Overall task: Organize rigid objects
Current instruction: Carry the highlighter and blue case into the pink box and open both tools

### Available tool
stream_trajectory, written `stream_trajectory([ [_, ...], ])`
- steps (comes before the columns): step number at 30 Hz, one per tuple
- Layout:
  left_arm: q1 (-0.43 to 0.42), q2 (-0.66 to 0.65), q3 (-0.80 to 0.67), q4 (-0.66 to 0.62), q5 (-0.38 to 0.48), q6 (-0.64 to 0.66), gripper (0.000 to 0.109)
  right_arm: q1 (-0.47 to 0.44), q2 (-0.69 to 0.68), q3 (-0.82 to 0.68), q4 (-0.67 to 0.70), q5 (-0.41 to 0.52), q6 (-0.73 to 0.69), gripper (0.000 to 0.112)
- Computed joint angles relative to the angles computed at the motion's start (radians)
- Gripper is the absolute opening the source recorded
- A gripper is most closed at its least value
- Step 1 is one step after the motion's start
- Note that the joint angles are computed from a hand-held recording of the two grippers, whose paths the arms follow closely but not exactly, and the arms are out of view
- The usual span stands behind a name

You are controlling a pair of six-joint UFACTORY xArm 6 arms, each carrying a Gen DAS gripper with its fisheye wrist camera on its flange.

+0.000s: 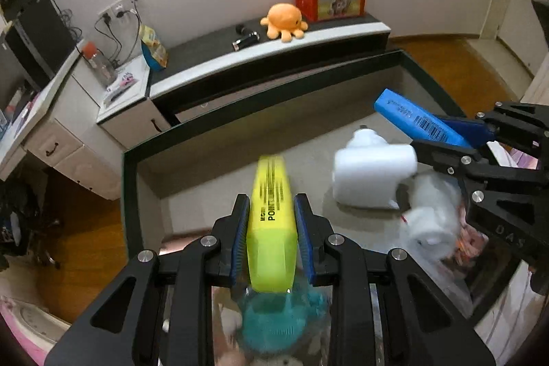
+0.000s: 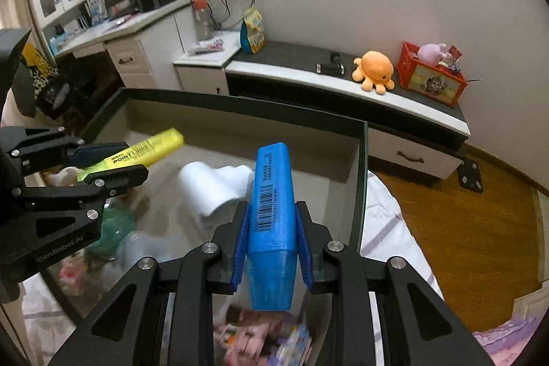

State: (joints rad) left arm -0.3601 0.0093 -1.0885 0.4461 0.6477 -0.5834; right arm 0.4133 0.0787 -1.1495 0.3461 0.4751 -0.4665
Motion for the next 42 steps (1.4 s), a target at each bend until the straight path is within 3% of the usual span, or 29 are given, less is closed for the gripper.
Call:
stream_trajectory([
  [6, -0.004, 0.065, -0.072, 0.01, 0.038, 0.012, 0.027, -0.006, 0.045, -0.077, -0.118, 0.078, 0.079, 0.027],
  [13, -0.014, 0.083, -0.087, 0.071, 0.03, -0.044, 0.029, -0.007, 0.092, -0.142, -0.158, 0.138, 0.111, 0.027],
  [16, -0.009, 0.079, -0.076, 0.052, 0.028, -0.035, 0.037, -0.008, 0.108, -0.165, -0.156, 0.153, 0.112, 0.027],
  [18, -0.003, 0.065, -0.058, 0.065, 0.014, -0.063, 0.063, -0.009, 0.111, -0.173, -0.148, 0.165, 0.106, 0.027],
  [22, -0.003, 0.033, -0.031, 0.071, 0.004, -0.077, 0.073, -0.011, 0.099, -0.168, -0.089, 0.181, 0.062, 0.027],
  [24, -0.006, 0.006, -0.011, 0.082, -0.002, -0.086, 0.084, -0.006, 0.077, -0.148, -0.079, 0.172, 0.054, 0.027],
  [27, -0.011, -0.045, 0.03, 0.12, -0.02, -0.117, 0.092, -0.001, 0.042, -0.122, -0.044, 0.166, 0.029, 0.028],
  [29, -0.014, -0.083, 0.06, 0.143, -0.03, -0.146, 0.095, 0.004, 0.01, -0.093, -0.017, 0.155, 0.004, 0.043],
  [33, -0.009, -0.163, 0.132, 0.141, -0.054, -0.161, 0.102, 0.013, -0.05, -0.04, -0.01, 0.132, -0.005, 0.055],
  [36, 0.011, -0.234, 0.213, 0.049, -0.115, -0.116, 0.102, 0.01, -0.079, -0.01, -0.002, 0.117, -0.009, 0.08],
  [39, 0.021, -0.308, 0.292, 0.018, -0.144, -0.127, 0.102, 0.008, -0.106, 0.018, 0.023, 0.112, -0.026, 0.082],
  [42, 0.046, -0.397, 0.396, -0.118, -0.2, -0.077, 0.102, 0.015, -0.134, 0.05, 0.012, 0.104, -0.021, 0.082],
])
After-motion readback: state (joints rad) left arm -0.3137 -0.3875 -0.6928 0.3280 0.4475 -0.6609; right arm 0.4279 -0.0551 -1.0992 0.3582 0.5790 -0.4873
